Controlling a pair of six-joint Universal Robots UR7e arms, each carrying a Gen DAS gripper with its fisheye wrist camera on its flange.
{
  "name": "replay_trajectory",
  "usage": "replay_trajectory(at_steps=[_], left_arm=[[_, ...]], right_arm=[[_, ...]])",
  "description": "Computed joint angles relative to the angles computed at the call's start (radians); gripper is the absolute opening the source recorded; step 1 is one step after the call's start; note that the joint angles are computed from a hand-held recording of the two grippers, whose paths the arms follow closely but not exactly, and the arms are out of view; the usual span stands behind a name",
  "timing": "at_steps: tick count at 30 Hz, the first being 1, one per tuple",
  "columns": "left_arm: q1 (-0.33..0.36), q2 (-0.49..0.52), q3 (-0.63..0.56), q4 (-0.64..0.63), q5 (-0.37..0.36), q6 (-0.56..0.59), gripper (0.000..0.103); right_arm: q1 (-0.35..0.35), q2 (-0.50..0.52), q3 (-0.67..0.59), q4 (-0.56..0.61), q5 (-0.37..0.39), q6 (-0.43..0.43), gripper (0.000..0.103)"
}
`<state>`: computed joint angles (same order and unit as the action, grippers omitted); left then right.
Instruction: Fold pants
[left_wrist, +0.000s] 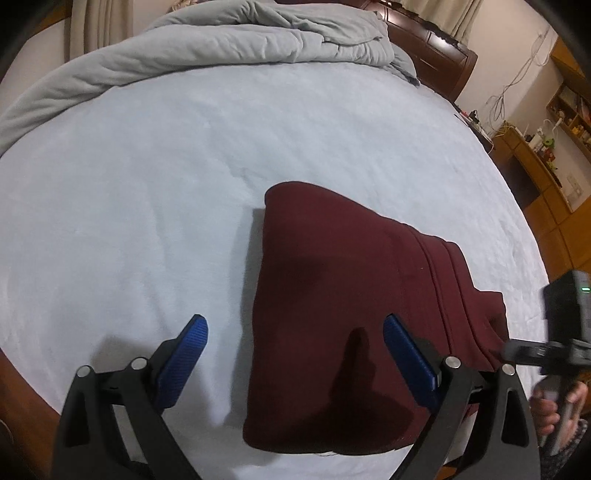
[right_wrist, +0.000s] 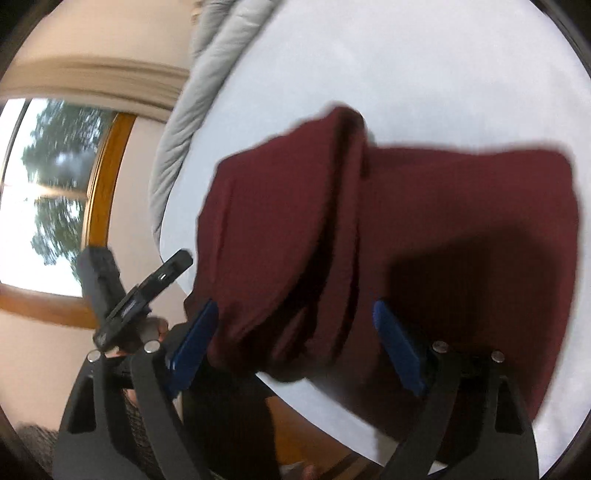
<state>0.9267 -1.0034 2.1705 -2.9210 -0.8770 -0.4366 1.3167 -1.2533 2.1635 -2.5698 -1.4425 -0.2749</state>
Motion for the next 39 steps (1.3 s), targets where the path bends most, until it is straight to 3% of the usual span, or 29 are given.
replay_trajectory(at_steps=[2, 5, 7, 8, 11, 20, 26, 34, 37, 39], left_arm=[[0.006, 0.002, 0.001, 0.001, -0.001, -0.004, 0.096], [0.005, 0.001, -0.002, 0.015, -0.013, -0.019, 0.096], [0.007, 0.003, -0.005, 0.023, -0.017, -0.022, 0.096], [0.005, 0.004, -0.005, 0.025, -0.015, -0.022, 0.096], [0.001, 0.003, -0.005, 0.033, -0.01, -0.03, 0.096], [-0.026, 0.015, -0.018, 0.027, -0.032, -0.032, 0.096], [-0.054, 0.058, -0.061, 0.04, -0.056, -0.003, 0.096], [-0.092, 0.176, -0.142, 0.131, -0.005, 0.022, 0.096], [-0.084, 0.22, -0.179, 0.192, -0.005, 0.033, 0.097], [-0.083, 0.232, -0.182, 0.19, 0.012, 0.042, 0.099]], right_arm=[[-0.006, 0.021, -0.001, -0.02, 0.04, -0.007, 0.087], [-0.004, 0.083, -0.038, 0.02, 0.149, -0.015, 0.077], [0.018, 0.133, -0.061, -0.012, 0.117, 0.01, 0.059], [0.019, 0.14, -0.072, -0.005, 0.122, 0.015, 0.043], [0.006, 0.127, -0.074, 0.0, 0.174, 0.009, 0.022], [0.027, -0.087, 0.005, -0.038, 0.167, -0.047, 0.019], [-0.017, -0.209, 0.032, 0.023, 0.115, -0.088, 0.019], [-0.173, -0.145, 0.062, -0.023, 0.09, -0.079, 0.021], [-0.196, -0.124, 0.077, -0.033, 0.115, -0.095, 0.026], [-0.179, -0.143, 0.074, -0.008, 0.092, -0.124, 0.036]])
